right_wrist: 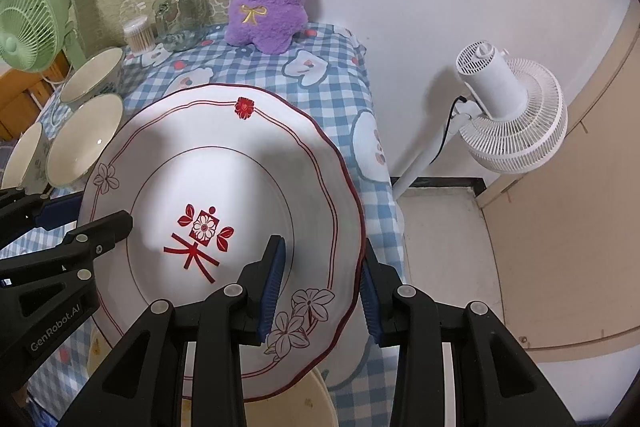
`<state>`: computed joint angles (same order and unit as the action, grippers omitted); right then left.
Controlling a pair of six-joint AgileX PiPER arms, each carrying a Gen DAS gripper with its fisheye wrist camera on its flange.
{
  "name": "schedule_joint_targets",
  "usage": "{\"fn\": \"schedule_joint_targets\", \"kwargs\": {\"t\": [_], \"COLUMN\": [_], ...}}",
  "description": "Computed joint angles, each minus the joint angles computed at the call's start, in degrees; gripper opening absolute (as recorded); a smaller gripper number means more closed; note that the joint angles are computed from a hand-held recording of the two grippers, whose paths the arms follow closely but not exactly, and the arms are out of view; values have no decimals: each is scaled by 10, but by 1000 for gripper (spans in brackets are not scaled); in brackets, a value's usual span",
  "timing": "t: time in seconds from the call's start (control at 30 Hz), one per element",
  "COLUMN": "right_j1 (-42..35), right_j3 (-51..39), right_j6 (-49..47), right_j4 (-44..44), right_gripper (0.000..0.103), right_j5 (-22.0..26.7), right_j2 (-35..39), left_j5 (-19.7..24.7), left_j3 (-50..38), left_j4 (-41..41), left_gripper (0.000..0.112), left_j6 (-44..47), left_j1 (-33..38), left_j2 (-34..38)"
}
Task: Organize plates and bowls
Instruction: 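Lower the red-rim plate onto the yellow-flower plate stack with the left tool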
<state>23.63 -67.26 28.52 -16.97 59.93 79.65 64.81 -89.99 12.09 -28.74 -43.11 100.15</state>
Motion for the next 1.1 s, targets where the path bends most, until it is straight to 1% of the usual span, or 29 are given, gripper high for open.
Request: {"fn": "schedule_joint_targets", "kwargs": {"t": [0.3, 0.6, 1.1], "right_j1": [44, 87, 172], "right_j3": [30, 64, 116], "right_j6": [36, 82, 169], "right_j4": [-20, -32, -53], "right_gripper": [38, 38, 38], "right_j5": [21, 40, 79], "right_j2": [-35, -70, -125], "left_j5": [-17, -25, -40], "left_j3": [59, 108, 191], "left_j4": [0, 3, 18], "left_gripper": [32, 32, 32], "left_j6": [-18, -34, -85], "left_j1": [-13, -33, -84], "left_j2": [-43, -80, -139]}}
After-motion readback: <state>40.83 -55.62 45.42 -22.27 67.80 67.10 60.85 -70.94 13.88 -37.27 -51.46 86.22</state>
